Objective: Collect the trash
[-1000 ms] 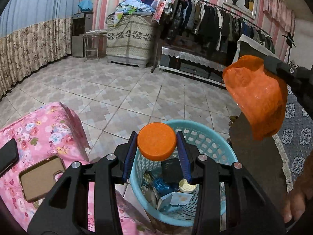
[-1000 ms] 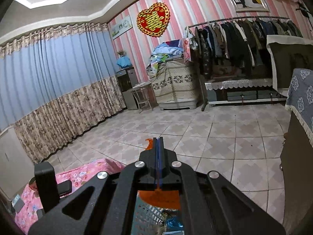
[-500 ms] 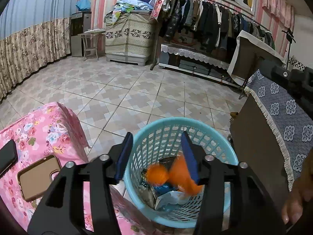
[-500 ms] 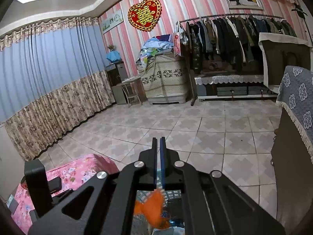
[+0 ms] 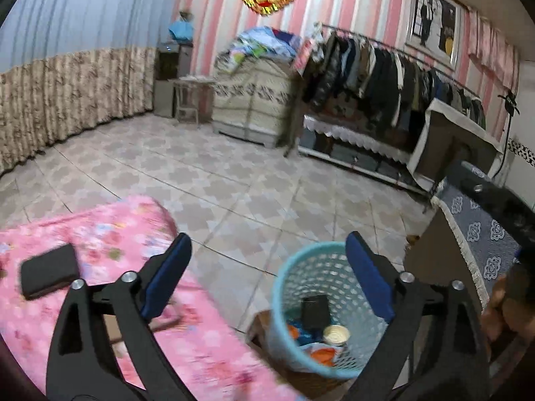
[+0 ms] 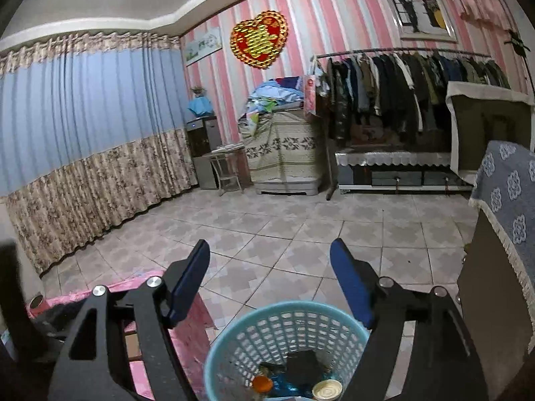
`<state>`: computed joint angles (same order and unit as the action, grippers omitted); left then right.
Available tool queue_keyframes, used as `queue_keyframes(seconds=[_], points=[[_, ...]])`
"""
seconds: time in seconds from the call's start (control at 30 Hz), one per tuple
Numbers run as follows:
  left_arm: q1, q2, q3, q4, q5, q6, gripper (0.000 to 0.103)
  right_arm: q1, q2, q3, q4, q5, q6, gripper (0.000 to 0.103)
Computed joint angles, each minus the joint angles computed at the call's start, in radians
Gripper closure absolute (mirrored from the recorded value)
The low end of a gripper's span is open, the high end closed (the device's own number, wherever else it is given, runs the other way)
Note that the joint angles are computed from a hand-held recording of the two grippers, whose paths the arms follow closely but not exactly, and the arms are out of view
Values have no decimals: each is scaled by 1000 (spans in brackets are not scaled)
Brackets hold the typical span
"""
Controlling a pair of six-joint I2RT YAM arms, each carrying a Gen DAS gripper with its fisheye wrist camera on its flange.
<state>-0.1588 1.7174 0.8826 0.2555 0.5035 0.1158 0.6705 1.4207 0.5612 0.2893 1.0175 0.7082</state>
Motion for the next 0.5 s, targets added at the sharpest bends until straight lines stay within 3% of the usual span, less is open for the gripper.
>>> queue_keyframes(seconds=[0.1,0.2,0.27,0.33,0.37,0.43,0.5], points=[[132,-62,-70,1,64,100,5,90,102,135,-162,58,100,17],[295,-86,-115,-26,147,223,5,214,282,287,-375,133,414,8],[405,-83,-138,-31,197,279,5,281,405,356,-399,93,543,8],[513,-57,-151,-24,271,324,5,344,532,454,-435,44,549,8],[553,-39,-154,-13,287,334,5,381,601,534,-519,42,550,8],[604,-24,-145,-62,275,404,5,446,697,666,-729,94,679,8],[659,-37,-196,-4,263,442,5,501,755,752,-915,155,850,8]])
